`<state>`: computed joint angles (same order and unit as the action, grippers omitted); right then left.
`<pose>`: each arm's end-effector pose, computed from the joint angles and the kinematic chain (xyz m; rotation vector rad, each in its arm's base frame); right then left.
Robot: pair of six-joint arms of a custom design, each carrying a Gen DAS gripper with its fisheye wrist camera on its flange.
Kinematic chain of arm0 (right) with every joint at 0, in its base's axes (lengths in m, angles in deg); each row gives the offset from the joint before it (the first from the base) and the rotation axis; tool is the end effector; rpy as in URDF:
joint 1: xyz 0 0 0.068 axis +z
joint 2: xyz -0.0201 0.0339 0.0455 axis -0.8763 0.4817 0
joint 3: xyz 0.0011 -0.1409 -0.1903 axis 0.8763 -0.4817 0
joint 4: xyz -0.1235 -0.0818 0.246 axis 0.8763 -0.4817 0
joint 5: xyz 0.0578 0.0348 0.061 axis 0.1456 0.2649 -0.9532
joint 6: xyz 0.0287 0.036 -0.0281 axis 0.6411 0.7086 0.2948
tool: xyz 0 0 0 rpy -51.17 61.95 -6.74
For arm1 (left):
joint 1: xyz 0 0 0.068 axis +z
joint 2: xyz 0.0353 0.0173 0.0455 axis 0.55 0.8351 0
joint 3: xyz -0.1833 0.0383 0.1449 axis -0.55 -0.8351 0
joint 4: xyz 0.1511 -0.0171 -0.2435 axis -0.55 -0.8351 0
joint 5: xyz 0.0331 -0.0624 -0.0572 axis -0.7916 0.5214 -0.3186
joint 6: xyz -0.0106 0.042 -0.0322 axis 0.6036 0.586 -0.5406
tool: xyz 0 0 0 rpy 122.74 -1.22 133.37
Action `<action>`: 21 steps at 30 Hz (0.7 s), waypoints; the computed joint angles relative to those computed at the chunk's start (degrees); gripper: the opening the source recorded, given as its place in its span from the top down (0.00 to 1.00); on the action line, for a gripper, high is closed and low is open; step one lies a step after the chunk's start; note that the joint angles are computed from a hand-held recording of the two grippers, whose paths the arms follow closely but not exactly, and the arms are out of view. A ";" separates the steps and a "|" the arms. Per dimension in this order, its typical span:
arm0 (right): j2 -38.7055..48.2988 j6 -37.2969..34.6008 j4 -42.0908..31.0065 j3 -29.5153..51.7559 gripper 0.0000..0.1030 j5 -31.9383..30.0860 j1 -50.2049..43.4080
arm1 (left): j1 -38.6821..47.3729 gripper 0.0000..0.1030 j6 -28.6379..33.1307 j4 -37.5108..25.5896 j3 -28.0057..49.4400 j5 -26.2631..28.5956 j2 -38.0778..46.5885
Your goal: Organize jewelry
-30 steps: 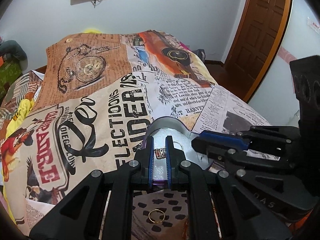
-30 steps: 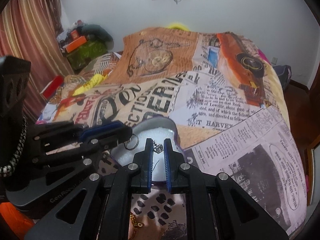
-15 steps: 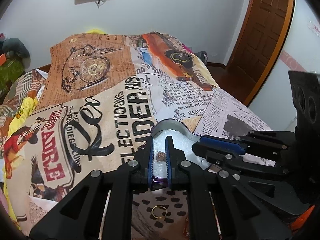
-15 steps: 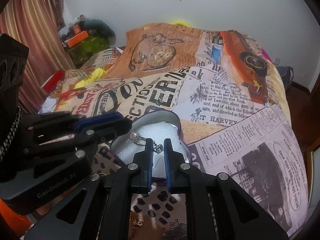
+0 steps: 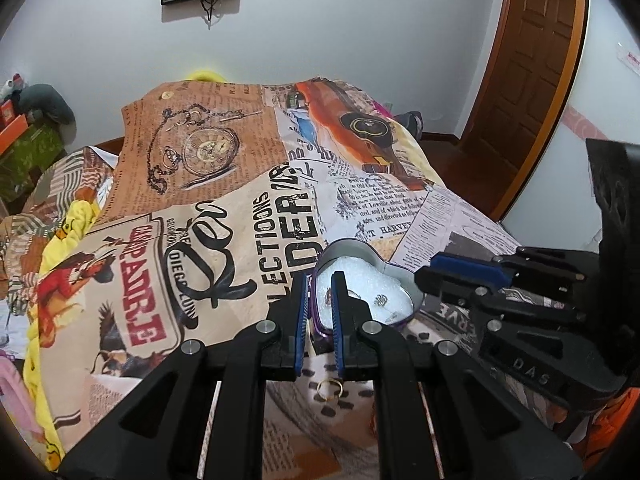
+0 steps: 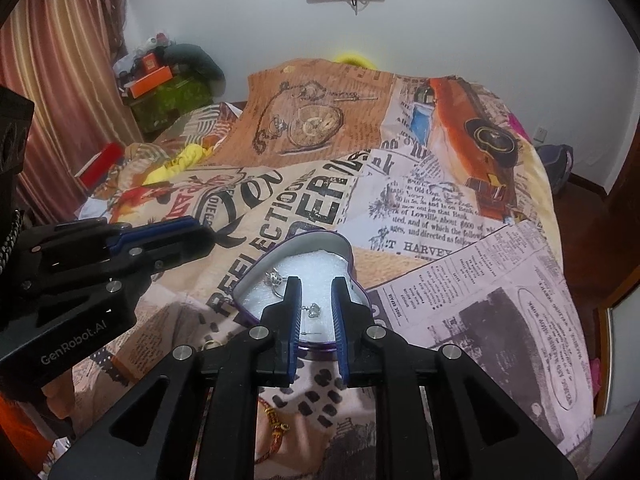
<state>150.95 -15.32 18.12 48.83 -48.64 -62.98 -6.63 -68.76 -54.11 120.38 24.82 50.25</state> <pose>0.3448 0.0103 0.3219 -1.0079 2.2731 0.5538 0.2831 -0.2141 0.2986 -0.3025 2.3408 -0.0243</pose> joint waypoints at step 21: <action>-8.86 -5.60 -5.58 -5.85 0.62 -0.65 -6.87 | -9.84 0.71 -11.23 -10.48 -3.32 -4.40 -4.04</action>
<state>142.09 -20.92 12.53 42.98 -49.29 -69.85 -16.47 -79.99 -64.59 117.06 20.41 46.21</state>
